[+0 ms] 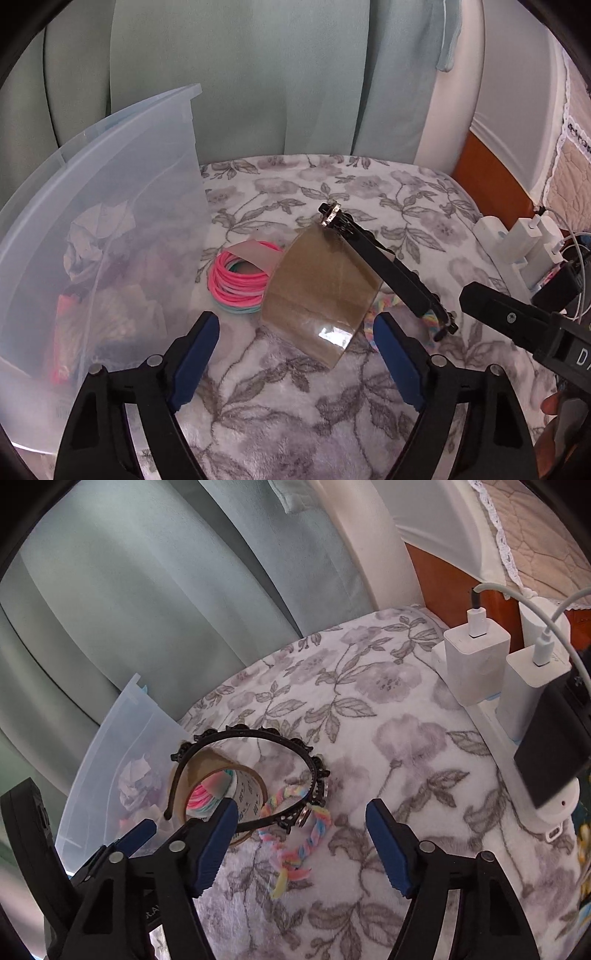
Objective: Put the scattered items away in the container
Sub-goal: 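Grasp brown tape roll with left tool while right tool grasps black headband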
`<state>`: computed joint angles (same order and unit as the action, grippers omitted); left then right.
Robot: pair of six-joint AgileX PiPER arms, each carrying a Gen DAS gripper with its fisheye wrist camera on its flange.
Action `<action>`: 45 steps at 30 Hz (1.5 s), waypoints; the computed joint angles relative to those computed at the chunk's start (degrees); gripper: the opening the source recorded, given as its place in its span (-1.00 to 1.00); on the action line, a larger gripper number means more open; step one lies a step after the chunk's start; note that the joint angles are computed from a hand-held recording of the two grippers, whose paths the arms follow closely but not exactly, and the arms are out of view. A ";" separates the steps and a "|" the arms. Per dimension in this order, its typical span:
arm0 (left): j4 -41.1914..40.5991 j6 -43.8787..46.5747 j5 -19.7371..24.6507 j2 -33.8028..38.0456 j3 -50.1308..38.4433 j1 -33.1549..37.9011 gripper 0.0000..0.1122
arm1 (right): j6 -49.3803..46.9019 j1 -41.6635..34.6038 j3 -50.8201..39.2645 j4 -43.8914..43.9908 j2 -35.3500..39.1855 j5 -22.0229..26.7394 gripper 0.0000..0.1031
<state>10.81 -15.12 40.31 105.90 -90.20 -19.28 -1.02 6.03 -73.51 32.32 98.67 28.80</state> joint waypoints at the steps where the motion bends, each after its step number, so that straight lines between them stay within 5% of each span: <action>1: 0.74 -0.66 0.09 0.73 -0.59 0.03 0.48 | -0.48 -0.26 -1.19 0.38 1.18 0.39 0.44; 10: 2.34 -1.18 0.29 5.57 -4.65 1.01 0.47 | -0.27 -0.41 -12.98 -2.99 11.94 6.46 0.01; 16: 0.56 1.07 0.87 8.66 -7.67 1.73 0.46 | 6.27 1.31 -22.05 -12.22 18.18 11.51 -0.08; 24: 6.24 -2.83 -0.56 8.88 -7.08 0.95 0.08 | 12.79 4.21 -31.55 -23.88 22.97 17.69 -0.32; 28: 7.50 -4.79 0.09 9.07 -7.64 1.55 -0.24 | 14.37 5.29 -33.99 -26.87 24.07 19.93 -0.64; 34: 7.51 -5.84 -0.17 8.08 -6.75 2.30 -0.67 | 12.59 4.22 -29.62 -22.56 21.55 17.38 -0.67; 45: 4.93 -4.82 -0.58 3.64 -1.57 1.73 -0.81 | 8.40 0.44 -8.26 -8.18 8.32 5.70 -0.68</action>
<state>15.74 -19.93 39.73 109.54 -91.77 -17.55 7.38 6.47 -81.77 24.14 106.99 34.50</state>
